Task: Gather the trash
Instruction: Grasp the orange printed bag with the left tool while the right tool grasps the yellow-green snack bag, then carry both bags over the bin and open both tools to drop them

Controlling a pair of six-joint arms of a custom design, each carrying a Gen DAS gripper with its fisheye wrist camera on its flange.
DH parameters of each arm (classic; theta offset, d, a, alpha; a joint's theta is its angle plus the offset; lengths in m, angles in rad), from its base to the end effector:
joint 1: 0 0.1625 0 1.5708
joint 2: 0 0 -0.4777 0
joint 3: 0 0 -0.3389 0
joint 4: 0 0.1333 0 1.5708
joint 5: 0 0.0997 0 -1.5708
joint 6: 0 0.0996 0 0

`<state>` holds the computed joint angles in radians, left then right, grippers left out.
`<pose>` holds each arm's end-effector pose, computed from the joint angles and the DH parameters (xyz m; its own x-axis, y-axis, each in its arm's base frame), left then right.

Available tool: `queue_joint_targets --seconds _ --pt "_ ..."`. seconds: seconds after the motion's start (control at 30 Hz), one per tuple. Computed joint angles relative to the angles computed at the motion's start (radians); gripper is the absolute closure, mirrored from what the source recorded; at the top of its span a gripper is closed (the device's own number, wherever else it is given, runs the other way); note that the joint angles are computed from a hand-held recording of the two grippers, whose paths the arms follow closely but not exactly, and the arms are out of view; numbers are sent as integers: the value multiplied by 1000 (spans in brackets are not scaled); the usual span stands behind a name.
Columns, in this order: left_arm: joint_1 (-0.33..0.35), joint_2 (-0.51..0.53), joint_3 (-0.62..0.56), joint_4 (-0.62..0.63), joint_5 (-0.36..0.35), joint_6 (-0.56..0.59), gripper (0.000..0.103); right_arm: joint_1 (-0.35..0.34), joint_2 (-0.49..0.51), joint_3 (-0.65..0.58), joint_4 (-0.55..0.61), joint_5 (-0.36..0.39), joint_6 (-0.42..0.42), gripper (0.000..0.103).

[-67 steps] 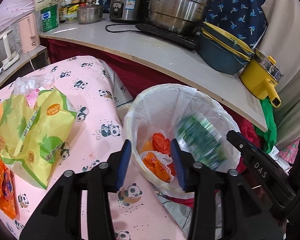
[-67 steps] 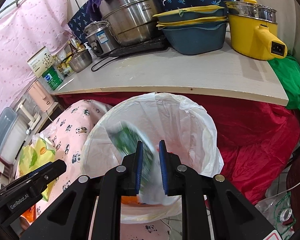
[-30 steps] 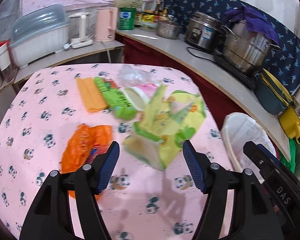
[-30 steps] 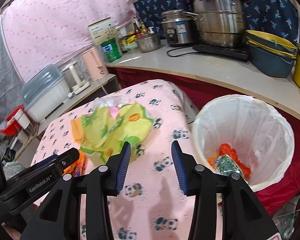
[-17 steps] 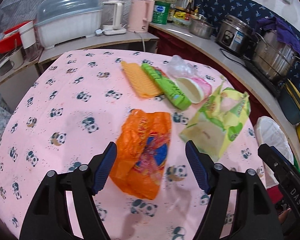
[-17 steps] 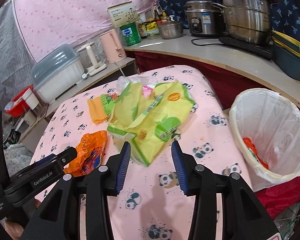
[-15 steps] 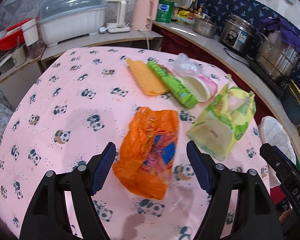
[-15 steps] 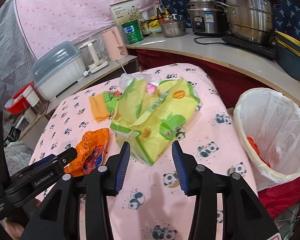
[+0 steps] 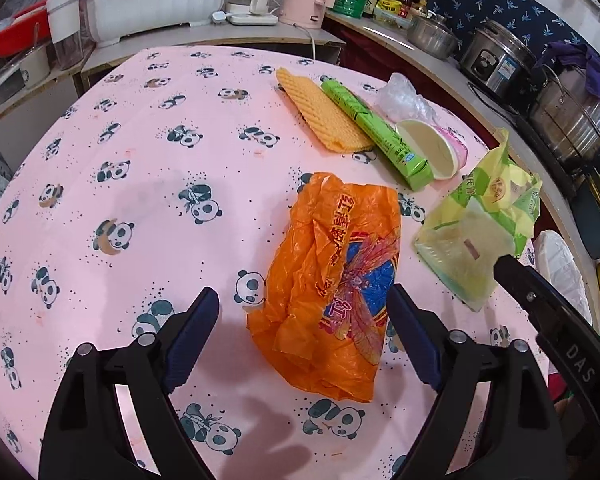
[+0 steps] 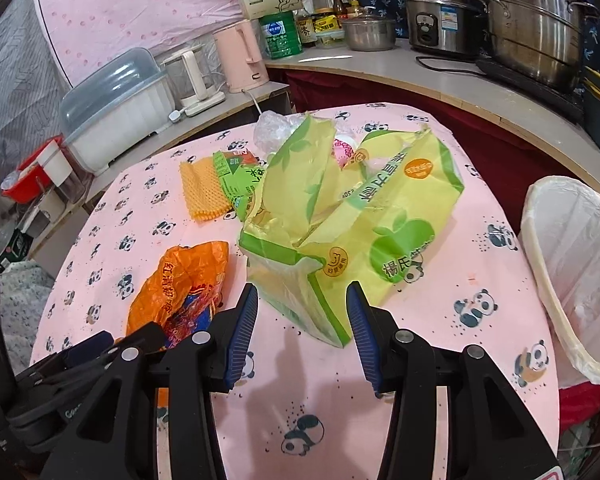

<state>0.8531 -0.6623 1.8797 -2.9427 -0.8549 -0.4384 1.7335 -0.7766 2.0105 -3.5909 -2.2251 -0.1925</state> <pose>-0.2476 -0.5857 0.0794 -0.8506 0.0644 -0.5218 0.3189 0.8523 -0.4146 0.1655 -0.5597 0.1922 -0.8151 0.1576 0.5574 -0.2755 0.7411 -0.6123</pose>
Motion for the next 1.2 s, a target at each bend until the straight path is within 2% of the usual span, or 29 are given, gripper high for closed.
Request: queue_joint_targets --seconds 0.07,0.17,0.27,0.3,0.33,0.43,0.7,0.97,1.2 --pt "8 4 -9 15 -13 1 26 -7 5 -11 16 2 0 58" --pt "20 9 -22 36 -37 8 39 -16 17 -31 33 -2 -3 59" --pt "24 15 -32 44 -38 19 54 -25 20 -42 51 3 4 72" --pt "26 16 -34 45 -40 22 61 -29 20 -44 59 5 8 81" --pt "28 17 -37 47 -46 26 71 -32 19 -45 68 9 11 84" --pt "28 18 -44 45 -58 38 80 -32 20 -42 48 13 5 90" --pt "-11 21 -40 7 -45 85 84 -19 -12 -17 -3 24 -12 97" --pt "-75 27 -45 -21 -47 123 84 -6 -79 35 -88 27 -30 97" --pt "-135 54 -71 -22 -56 153 84 -20 -161 106 -163 29 -27 97"
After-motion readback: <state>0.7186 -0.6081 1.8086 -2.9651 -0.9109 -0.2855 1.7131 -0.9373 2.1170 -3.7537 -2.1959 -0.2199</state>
